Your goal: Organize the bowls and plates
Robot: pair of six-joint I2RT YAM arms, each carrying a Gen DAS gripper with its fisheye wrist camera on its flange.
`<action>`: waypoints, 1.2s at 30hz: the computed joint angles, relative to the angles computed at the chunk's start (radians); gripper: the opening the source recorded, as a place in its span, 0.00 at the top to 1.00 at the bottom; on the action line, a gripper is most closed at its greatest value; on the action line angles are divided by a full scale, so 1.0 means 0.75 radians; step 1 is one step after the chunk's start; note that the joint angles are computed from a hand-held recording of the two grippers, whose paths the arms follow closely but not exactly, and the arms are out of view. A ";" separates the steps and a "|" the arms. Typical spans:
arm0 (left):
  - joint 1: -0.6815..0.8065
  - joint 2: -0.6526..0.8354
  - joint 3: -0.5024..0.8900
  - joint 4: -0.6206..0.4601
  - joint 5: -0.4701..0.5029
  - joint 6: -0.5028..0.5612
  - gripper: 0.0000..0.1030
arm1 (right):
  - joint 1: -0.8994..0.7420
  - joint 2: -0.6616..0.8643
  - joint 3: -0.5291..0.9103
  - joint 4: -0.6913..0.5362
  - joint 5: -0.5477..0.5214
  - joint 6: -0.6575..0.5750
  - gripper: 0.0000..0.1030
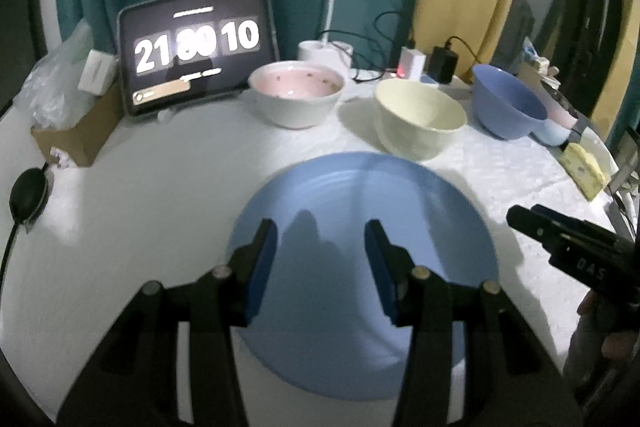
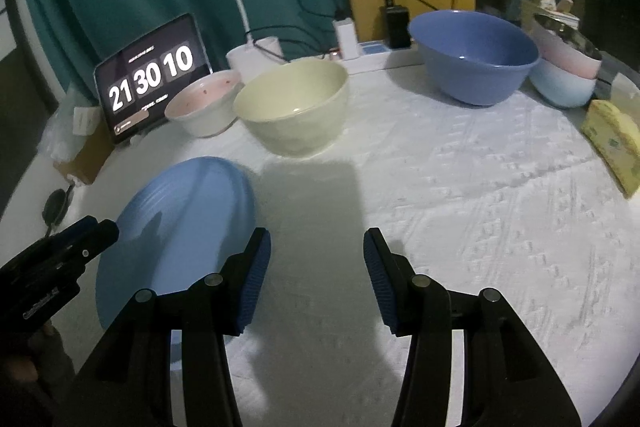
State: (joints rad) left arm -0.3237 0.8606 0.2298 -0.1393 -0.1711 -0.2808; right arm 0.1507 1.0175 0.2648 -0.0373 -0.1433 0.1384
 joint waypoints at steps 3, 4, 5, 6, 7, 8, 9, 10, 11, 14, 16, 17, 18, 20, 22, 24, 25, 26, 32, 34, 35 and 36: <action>-0.073 0.018 0.021 -0.001 -0.047 -0.027 0.54 | -0.093 -0.035 -0.011 -0.022 -0.059 -0.047 0.51; -0.108 0.029 0.032 -0.003 -0.072 -0.040 0.54 | -0.126 -0.042 -0.012 -0.030 -0.081 -0.065 0.50; -0.134 0.037 0.039 -0.004 -0.090 -0.052 0.54 | -0.151 -0.051 -0.016 -0.036 -0.098 -0.078 0.50; -0.159 0.045 0.046 -0.005 -0.108 -0.063 0.54 | -0.189 -0.061 -0.019 -0.042 -0.124 -0.099 0.50; -0.191 0.060 0.057 -0.006 -0.133 -0.077 0.54 | -0.212 -0.069 -0.020 -0.050 -0.140 -0.112 0.50; -0.212 0.069 0.063 -0.007 -0.148 -0.086 0.54 | -0.251 -0.075 -0.021 -0.056 -0.166 -0.134 0.50; -0.237 0.086 0.072 -0.005 -0.168 -0.098 0.54 | -0.282 -0.083 -0.023 -0.065 -0.187 -0.150 0.50; -0.255 0.101 0.079 -0.004 -0.180 -0.108 0.54 | -0.300 -0.088 -0.024 -0.069 -0.199 -0.159 0.50; -0.276 0.120 0.088 -0.003 -0.194 -0.120 0.54 | -0.341 -0.089 -0.024 -0.076 -0.228 -0.182 0.50; -0.348 0.161 0.112 -0.008 -0.246 -0.153 0.54 | -0.432 -0.083 -0.024 -0.082 -0.300 -0.236 0.50; -0.389 0.194 0.131 -0.006 -0.275 -0.167 0.54 | -0.496 -0.075 -0.022 -0.084 -0.347 -0.270 0.50; -0.411 0.216 0.144 -0.004 -0.291 -0.175 0.54 | -0.537 -0.065 -0.019 -0.084 -0.375 -0.292 0.50; -0.431 0.236 0.156 -0.001 -0.304 -0.182 0.54 | -0.572 -0.052 -0.016 -0.081 -0.396 -0.310 0.50; -0.464 0.276 0.180 0.007 -0.322 -0.194 0.54 | -0.644 -0.021 -0.007 -0.077 -0.443 -0.348 0.50; -0.497 0.320 0.206 0.015 -0.339 -0.205 0.54 | -0.697 0.010 0.004 -0.074 -0.474 -0.382 0.50; -0.530 0.378 0.240 0.031 -0.341 -0.213 0.54 | -0.762 0.045 0.021 -0.075 -0.514 -0.425 0.50; -0.536 0.399 0.252 0.038 -0.339 -0.214 0.54 | -0.790 0.060 0.030 -0.077 -0.531 -0.443 0.50; -0.551 0.430 0.272 0.044 -0.346 -0.217 0.54 | -0.818 0.075 0.040 -0.083 -0.549 -0.466 0.50; -0.621 0.577 0.380 0.080 -0.382 -0.224 0.54 | -0.964 0.146 0.099 -0.122 -0.626 -0.572 0.50; -0.636 0.628 0.417 0.088 -0.382 -0.224 0.54 | -1.010 0.180 0.124 -0.131 -0.645 -0.605 0.50; -0.637 0.646 0.428 0.092 -0.376 -0.222 0.54 | -1.025 0.190 0.133 -0.135 -0.650 -0.615 0.50; -0.638 0.664 0.441 0.096 -0.368 -0.218 0.54 | -1.044 0.206 0.146 -0.139 -0.657 -0.631 0.50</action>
State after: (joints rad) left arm -0.8020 1.3587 0.5608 -0.0671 -0.4475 -0.4442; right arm -0.6327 1.1718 0.3740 -0.1415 -0.6358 -0.3348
